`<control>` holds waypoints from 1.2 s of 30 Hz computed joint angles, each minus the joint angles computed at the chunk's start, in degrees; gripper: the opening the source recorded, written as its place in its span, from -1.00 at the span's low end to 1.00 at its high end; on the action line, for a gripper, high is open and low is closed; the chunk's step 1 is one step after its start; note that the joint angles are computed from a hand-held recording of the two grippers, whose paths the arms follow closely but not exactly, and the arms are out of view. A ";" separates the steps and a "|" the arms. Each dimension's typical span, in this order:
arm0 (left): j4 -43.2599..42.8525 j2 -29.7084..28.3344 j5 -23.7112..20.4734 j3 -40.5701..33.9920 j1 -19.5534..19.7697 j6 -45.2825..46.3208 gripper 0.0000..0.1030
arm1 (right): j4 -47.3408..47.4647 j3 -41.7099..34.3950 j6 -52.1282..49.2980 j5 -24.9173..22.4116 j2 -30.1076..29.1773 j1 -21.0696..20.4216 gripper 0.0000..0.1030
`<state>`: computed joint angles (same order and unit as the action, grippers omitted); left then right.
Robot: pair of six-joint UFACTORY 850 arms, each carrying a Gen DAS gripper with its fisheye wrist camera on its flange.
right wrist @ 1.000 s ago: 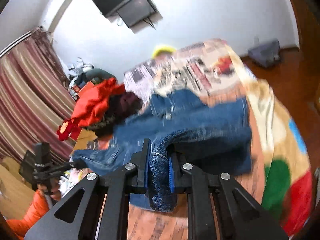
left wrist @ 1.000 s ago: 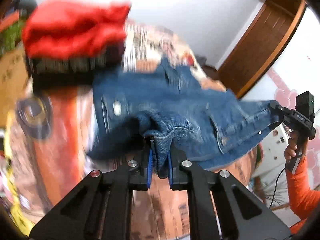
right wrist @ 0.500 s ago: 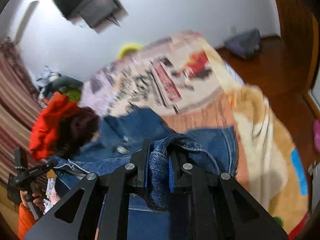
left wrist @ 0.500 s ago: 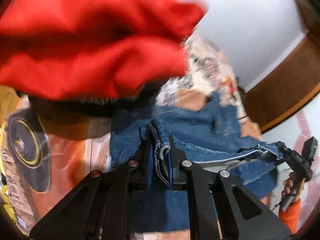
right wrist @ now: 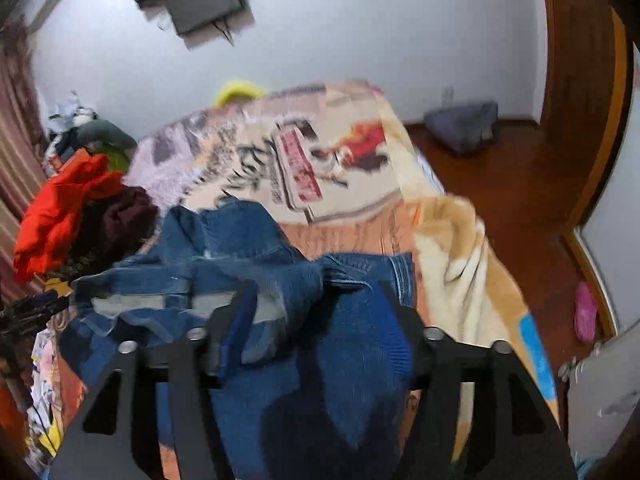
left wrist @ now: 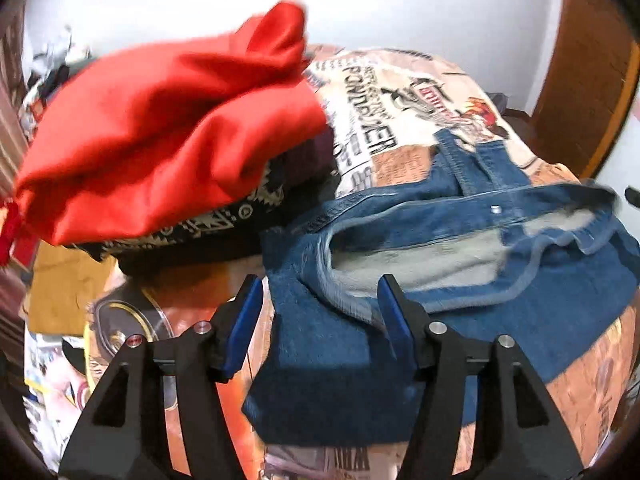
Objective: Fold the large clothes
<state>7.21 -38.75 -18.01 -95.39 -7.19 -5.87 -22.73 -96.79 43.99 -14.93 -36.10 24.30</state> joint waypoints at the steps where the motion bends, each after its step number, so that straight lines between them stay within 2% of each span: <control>1: -0.93 0.90 0.38 1.15 -0.09 1.52 0.14 | 0.46 1.22 -0.88 0.41 1.19 0.28 0.17; 7: -12.47 0.61 -4.07 1.87 -0.71 11.74 0.14 | 18.12 0.37 -22.24 -2.57 1.06 1.86 0.22; 12: -15.52 -3.08 -8.57 -0.31 -1.78 14.35 0.14 | 25.57 -7.17 -33.31 -11.73 -5.28 3.31 0.23; 18: -7.46 -8.05 -8.63 -6.80 -3.16 8.75 0.16 | 26.16 -25.08 -36.34 -25.07 -17.85 4.31 0.23; 19: -7.40 -9.61 -9.62 -9.36 -3.10 8.98 0.24 | 26.03 -29.45 -35.72 -27.34 -20.63 4.20 0.23; 21: -3.49 -12.37 -10.36 -13.71 -3.10 4.39 0.25 | 25.27 -35.59 -33.85 -29.94 -24.44 4.00 0.23; 23: 1.64 -16.61 -14.46 -20.43 -2.92 -1.92 0.27 | 23.28 -40.76 -30.38 -31.77 -27.48 3.99 0.23; 25: 3.23 -20.76 -17.72 -26.97 -2.32 -6.88 0.27 | 20.94 -42.66 -26.89 -31.87 -28.51 4.11 0.23; 27: 1.04 -21.86 -18.47 -29.02 -1.81 -7.39 0.27 | 18.96 -41.52 -24.22 -30.33 -27.71 4.31 0.23; 30: 3.35 -18.63 -14.87 -23.80 -2.26 -9.80 0.27 | 17.39 -35.29 -22.83 -25.99 -23.84 4.74 0.23; 32: 5.86 -14.83 -11.49 -17.67 -2.91 -10.37 0.27 | 16.97 -31.95 -23.85 -24.28 -21.75 5.26 0.23; 36: 2.76 -9.66 -8.54 -9.30 -3.51 -5.26 0.27 | 15.22 -27.73 -25.22 -23.69 -19.50 6.43 0.23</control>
<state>9.97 -48.41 -26.55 -104.69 -10.70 -11.12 -7.51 -124.52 18.77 -38.62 -55.60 30.73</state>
